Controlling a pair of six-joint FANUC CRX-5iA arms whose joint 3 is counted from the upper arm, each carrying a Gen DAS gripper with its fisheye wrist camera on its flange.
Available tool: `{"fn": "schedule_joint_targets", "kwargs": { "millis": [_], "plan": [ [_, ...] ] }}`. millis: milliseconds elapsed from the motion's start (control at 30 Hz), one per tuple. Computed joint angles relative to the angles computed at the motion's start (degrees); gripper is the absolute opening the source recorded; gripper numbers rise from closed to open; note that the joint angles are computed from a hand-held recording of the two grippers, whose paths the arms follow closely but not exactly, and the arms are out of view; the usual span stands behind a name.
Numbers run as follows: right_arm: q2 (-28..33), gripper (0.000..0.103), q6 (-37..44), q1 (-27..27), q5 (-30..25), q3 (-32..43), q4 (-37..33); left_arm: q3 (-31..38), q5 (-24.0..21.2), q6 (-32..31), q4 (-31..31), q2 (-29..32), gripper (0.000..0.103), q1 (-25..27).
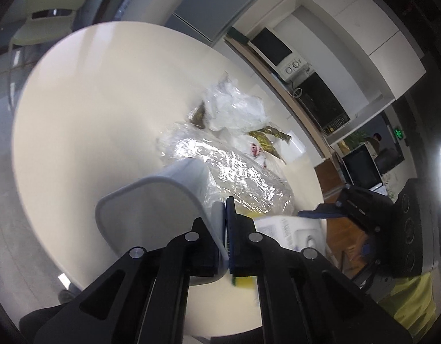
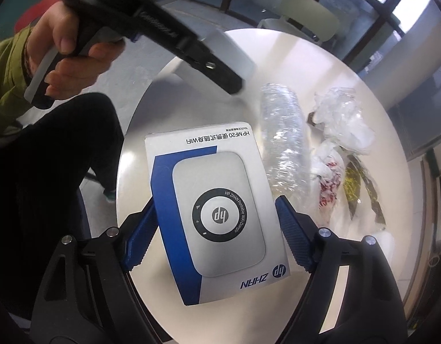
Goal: Collect trash
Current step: 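Grasp the white cup with the left tool while the right grasps the HP box, then carry the cup and HP box down over the wastebasket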
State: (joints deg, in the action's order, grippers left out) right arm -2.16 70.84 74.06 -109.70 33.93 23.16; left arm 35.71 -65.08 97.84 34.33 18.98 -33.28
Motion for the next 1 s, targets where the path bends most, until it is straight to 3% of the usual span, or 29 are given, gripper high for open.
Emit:
{"fn": "schedule_joint_targets", "kwargs": {
  "millis": [367,533,600,667,767,1000],
  "plan": [
    [-5.36,0.075,-17.41,8.67,3.66,-8.14,10.19,-10.64,3.75,0.45,-7.06,-11.11,0.003,0.03],
    [-8.27,0.075,-28.79,15.74,6.30,-14.37,14.13,-21.26,7.71,0.96,-8.89,-20.70,0.003,0.44],
    [-8.22,0.075,-31.73,17.79,6.79,-15.54,14.93,-23.53,8.13,3.31,-12.70,-24.02,0.003,0.10],
    [-7.42,0.075,-33.69,18.76,7.81,-15.92,15.12,-23.60,6.55,9.37,-22.23,-27.11,0.003,-1.45],
    [-6.07,0.075,-36.49,19.56,9.98,-16.19,15.47,-24.89,3.95,12.66,-29.89,-30.61,0.003,-2.79],
    [-5.22,0.075,-44.43,21.12,12.74,-18.96,15.44,-28.76,-1.68,9.58,-28.51,-34.42,0.003,0.38]
  ]
}}
